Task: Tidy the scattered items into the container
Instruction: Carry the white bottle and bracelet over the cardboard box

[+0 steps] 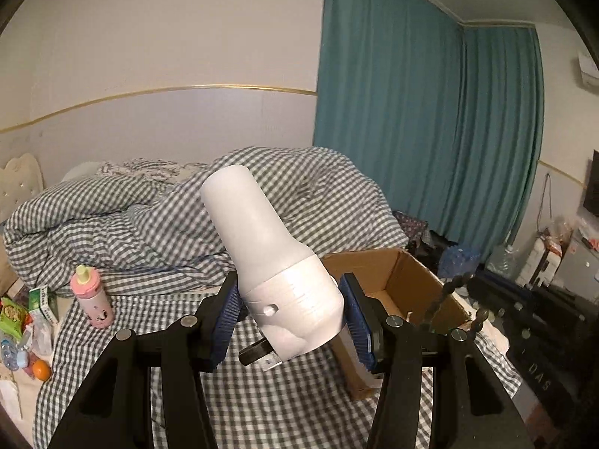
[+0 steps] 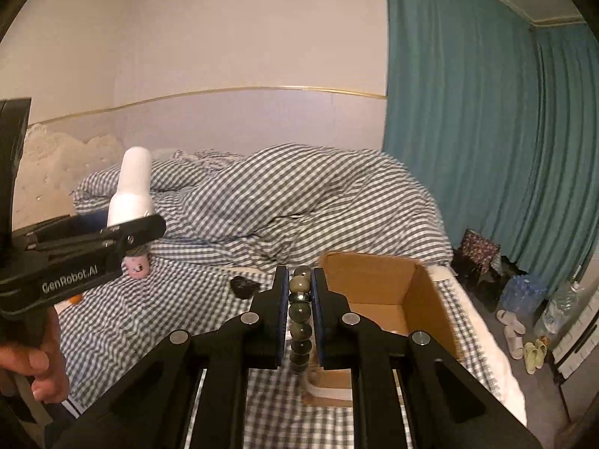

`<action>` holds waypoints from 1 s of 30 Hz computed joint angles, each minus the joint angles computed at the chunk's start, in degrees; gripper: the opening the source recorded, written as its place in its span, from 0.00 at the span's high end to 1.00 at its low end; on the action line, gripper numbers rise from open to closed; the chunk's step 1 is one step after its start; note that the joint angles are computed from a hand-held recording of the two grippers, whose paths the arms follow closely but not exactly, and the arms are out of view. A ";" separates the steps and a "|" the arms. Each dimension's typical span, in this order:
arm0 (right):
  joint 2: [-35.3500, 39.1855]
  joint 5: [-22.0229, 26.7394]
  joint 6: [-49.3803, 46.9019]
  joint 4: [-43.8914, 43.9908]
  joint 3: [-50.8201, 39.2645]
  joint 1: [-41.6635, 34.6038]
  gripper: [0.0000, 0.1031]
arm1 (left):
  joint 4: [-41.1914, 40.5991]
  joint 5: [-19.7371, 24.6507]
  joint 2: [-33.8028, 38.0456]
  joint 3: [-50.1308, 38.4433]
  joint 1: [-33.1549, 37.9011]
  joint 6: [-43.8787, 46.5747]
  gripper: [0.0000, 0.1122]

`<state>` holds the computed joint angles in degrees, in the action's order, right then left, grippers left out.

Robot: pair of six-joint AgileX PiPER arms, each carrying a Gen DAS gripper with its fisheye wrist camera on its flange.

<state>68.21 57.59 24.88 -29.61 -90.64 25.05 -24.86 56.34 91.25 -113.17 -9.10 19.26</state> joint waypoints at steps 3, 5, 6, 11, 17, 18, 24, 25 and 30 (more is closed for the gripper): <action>-1.04 -0.80 -2.60 2.40 0.09 -4.77 0.89 | 2.10 -0.35 1.04 -1.28 -3.27 -1.61 0.52; -1.64 -1.13 -4.38 4.13 0.11 -7.75 0.89 | 3.97 -0.98 1.18 -1.33 -5.62 -3.04 0.52; -1.69 -1.25 -4.58 4.29 0.11 -8.40 0.89 | 4.89 -1.26 1.52 -1.65 -6.74 -3.66 0.52; -1.44 -3.96 -12.62 13.49 -0.76 -20.15 0.89 | 8.94 -1.34 4.28 -4.41 -12.17 -6.42 0.52; 0.99 -6.11 -22.34 24.96 -2.83 -32.18 0.89 | 11.75 -0.70 9.62 -9.25 -16.88 -8.25 0.52; 1.96 -6.53 -23.14 25.93 -3.45 -33.19 0.89 | 12.23 -0.57 10.40 -9.87 -17.36 -8.49 0.52; 5.53 -7.60 -28.25 32.69 -5.54 -38.50 0.89 | 13.97 2.21 17.25 -17.00 -20.12 -9.43 0.52; 6.33 -7.99 -28.82 33.32 -5.68 -38.95 0.89 | 14.19 2.73 18.24 -17.93 -20.55 -9.39 0.52; 9.15 -10.21 -32.53 37.79 -4.85 -41.65 0.89 | 15.69 4.08 22.82 -21.69 -22.22 -9.24 0.52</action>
<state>77.35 47.38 -7.65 8.18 -95.49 -16.61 -9.17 60.42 114.07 -134.86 -31.32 10.02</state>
